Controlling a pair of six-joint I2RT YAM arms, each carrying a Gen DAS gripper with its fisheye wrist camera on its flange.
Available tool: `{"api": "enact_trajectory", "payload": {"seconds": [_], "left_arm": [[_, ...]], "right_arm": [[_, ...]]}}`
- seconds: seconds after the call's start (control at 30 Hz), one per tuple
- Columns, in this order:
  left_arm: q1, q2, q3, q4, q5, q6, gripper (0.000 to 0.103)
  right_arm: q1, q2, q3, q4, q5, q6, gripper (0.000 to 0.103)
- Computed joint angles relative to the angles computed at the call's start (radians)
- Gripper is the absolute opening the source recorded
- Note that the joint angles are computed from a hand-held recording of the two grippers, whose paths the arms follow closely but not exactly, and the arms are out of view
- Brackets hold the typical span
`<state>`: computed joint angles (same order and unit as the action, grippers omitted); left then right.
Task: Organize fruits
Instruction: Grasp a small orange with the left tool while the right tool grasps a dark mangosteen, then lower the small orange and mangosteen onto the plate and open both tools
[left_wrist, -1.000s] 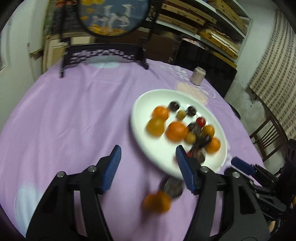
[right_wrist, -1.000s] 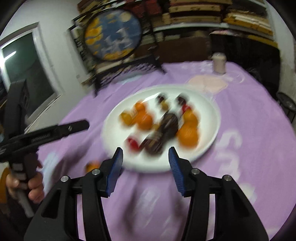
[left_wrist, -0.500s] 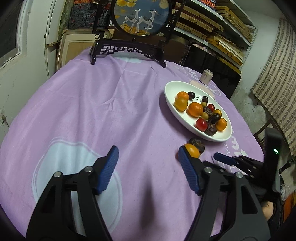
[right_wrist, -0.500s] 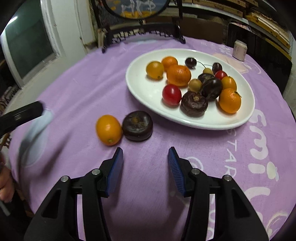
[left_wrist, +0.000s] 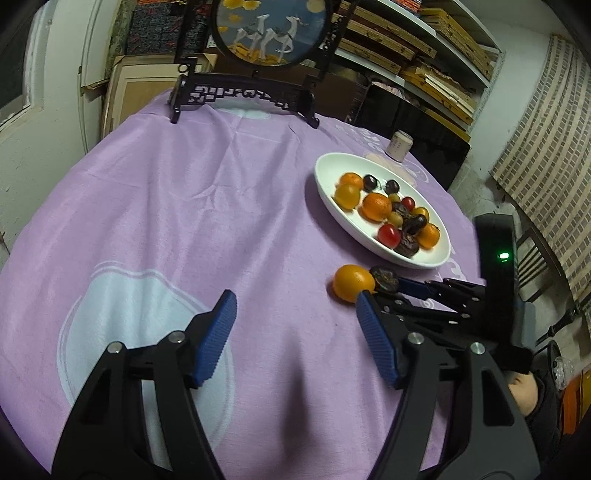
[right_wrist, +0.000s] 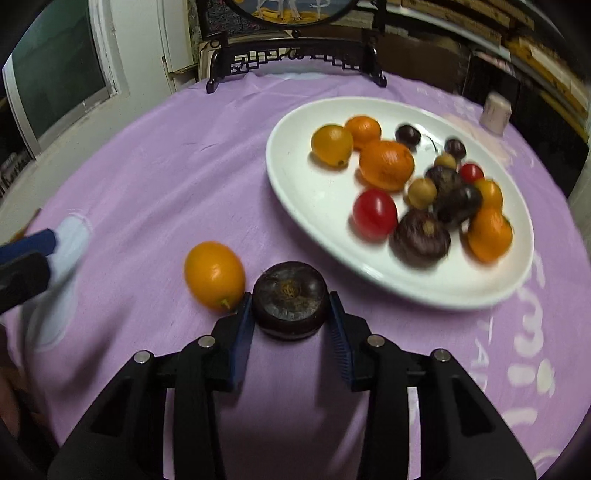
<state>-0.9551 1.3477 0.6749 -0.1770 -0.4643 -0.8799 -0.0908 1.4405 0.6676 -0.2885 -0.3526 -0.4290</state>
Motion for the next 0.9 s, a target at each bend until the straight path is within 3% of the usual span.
{"api": "enact_trajectory", "payload": {"seconds": [0.3,0.6,0.67,0.7,0.9], "left_arm": [[-0.020,0.277,0.228,-0.005,0.088,0.087,0.069],[0.039,0.582,0.564,-0.169,0.090,0.104,0.069],[0.059,0.633,0.625,-0.198,0.101,0.111,0.058],[0.066,0.651,0.649,-0.225,0.106,0.103,0.039],[0.045,0.596,0.571,-0.159,0.143,0.080,0.039]], "right_arm": [[-0.296,-0.143,-0.045,-0.205,-0.162,-0.202,0.040],[-0.494,-0.089,0.010,-0.317,-0.280,-0.351,0.040],[-0.520,-0.072,0.024,-0.339,-0.301,-0.373,0.040],[-0.534,-0.065,0.029,-0.350,-0.310,-0.387,0.040],[-0.589,-0.024,0.066,-0.381,-0.339,-0.420,0.040]]}}
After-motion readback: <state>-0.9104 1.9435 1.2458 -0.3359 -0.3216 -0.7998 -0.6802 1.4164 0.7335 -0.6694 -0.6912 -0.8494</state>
